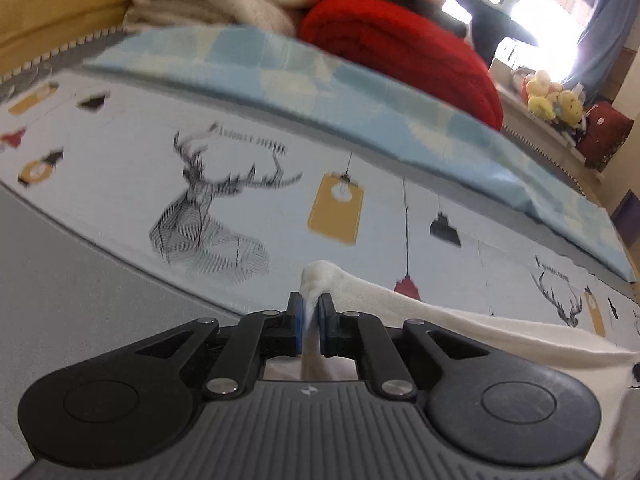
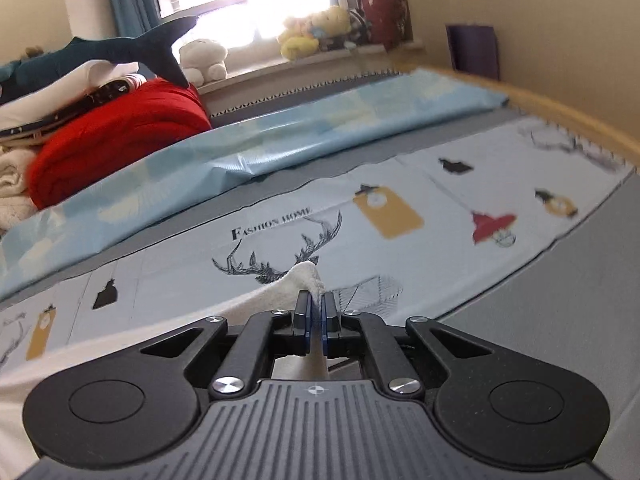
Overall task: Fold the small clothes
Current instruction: 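Lower the folded hem onto the shirt and open both grippers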
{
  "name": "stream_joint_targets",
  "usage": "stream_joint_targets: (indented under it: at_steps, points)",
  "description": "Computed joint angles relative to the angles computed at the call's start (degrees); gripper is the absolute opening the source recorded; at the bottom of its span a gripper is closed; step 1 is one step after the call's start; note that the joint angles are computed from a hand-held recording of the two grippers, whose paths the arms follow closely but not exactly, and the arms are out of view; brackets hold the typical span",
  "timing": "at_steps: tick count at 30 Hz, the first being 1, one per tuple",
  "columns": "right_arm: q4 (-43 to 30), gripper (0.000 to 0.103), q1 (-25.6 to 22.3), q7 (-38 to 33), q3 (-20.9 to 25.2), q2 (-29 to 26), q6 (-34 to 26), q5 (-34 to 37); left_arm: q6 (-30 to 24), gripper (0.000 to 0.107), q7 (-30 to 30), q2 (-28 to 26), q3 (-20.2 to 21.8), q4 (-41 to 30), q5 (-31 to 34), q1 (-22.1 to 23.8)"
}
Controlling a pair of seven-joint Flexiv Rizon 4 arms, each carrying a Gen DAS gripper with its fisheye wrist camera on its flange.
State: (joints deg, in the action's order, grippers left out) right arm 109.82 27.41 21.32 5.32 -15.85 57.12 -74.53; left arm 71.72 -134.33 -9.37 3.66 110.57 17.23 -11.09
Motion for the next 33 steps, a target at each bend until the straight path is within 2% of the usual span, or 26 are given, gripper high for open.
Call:
stream_joint_targets:
  at_steps: [1, 2, 4, 7, 10, 11, 13, 14, 16, 20, 25, 26, 27, 28, 29, 33]
  points:
    - [-0.3, 0.014, -0.2, -4.2, 1.2, -0.5, -0.4, 5.6, -0.1, 0.008, 1.3, 0.2, -0.6, 0.9, -2.5, 0.6]
    - [-0.2, 0.024, -0.8, -7.5, 2.1, -0.9, 1.0, 10.7, -0.2, 0.008, 1.7, 0.6, -0.8, 1.5, -3.9, 0.9]
    - [0.5, 0.024, -1.4, -12.3, 3.4, -1.0, 3.5, 19.4, -0.3, 0.008, 4.3, 1.6, -1.7, 3.0, -7.5, 1.7]
    - [0.9, 0.024, -0.6, -19.4, 4.6, 0.1, 1.4, 28.2, -2.0, 0.01, 14.0, 3.3, -4.3, 6.7, -18.2, 3.2]
    - [1.9, 0.025, -0.2, -26.3, 6.3, 1.8, 0.7, 37.1, -8.3, 0.018, 22.8, 5.2, -5.7, 9.1, -27.7, 3.5]
    - [2.3, 0.025, 0.0, -27.9, 6.9, 2.5, 0.2, 39.9, -10.8, 0.024, 25.8, 5.9, -5.8, 9.9, -30.8, 3.5]
    - [3.5, 0.025, 0.2, -31.9, 8.2, 4.0, -0.8, 44.9, -16.7, 0.026, 29.2, 7.3, -5.6, 11.0, -34.0, 3.2]
    - [3.9, 0.025, 0.6, -33.2, 8.7, 4.8, -2.1, 46.7, -19.9, 0.026, 29.8, 7.9, -5.4, 11.4, -34.3, 3.1]
    - [5.2, 0.032, 1.1, -35.2, 9.6, 6.7, -3.7, 50.4, -22.9, 0.026, 31.0, 9.3, -5.1, 12.6, -34.6, 2.7]
    - [8.5, 0.036, 1.7, -36.5, 10.9, 10.6, -3.9, 54.7, -24.0, 0.026, 32.8, 12.2, -4.7, 15.6, -35.3, 1.9]
    - [9.6, 0.036, 2.4, -39.1, 12.4, 13.5, -8.5, 61.3, -29.5, 0.026, 33.0, 14.2, -5.6, 15.3, -27.6, 1.4]
    - [9.8, 0.031, 2.5, -39.4, 12.5, 14.0, -9.2, 61.4, -29.8, 0.023, 32.9, 14.8, -5.8, 15.1, -25.7, 1.3]
    - [10.1, 0.016, 2.7, -39.8, 12.5, 14.5, -9.6, 60.9, -30.1, 0.017, 32.7, 15.2, -5.9, 15.0, -24.2, 1.3]
    - [10.5, 0.01, 2.7, -40.0, 12.6, 15.0, -9.6, 60.4, -30.4, 0.014, 32.7, 15.7, -6.0, 14.9, -23.1, 1.2]
    - [11.0, 0.009, 2.7, -40.0, 12.6, 15.7, -8.9, 60.0, -30.5, 0.006, 32.8, 16.1, -6.1, 14.8, -22.3, 1.0]
    - [11.3, 0.007, 2.6, -39.3, 12.8, 17.3, -9.0, 58.2, -29.8, 0.005, 32.5, 17.5, -6.4, 14.9, -21.1, 0.7]
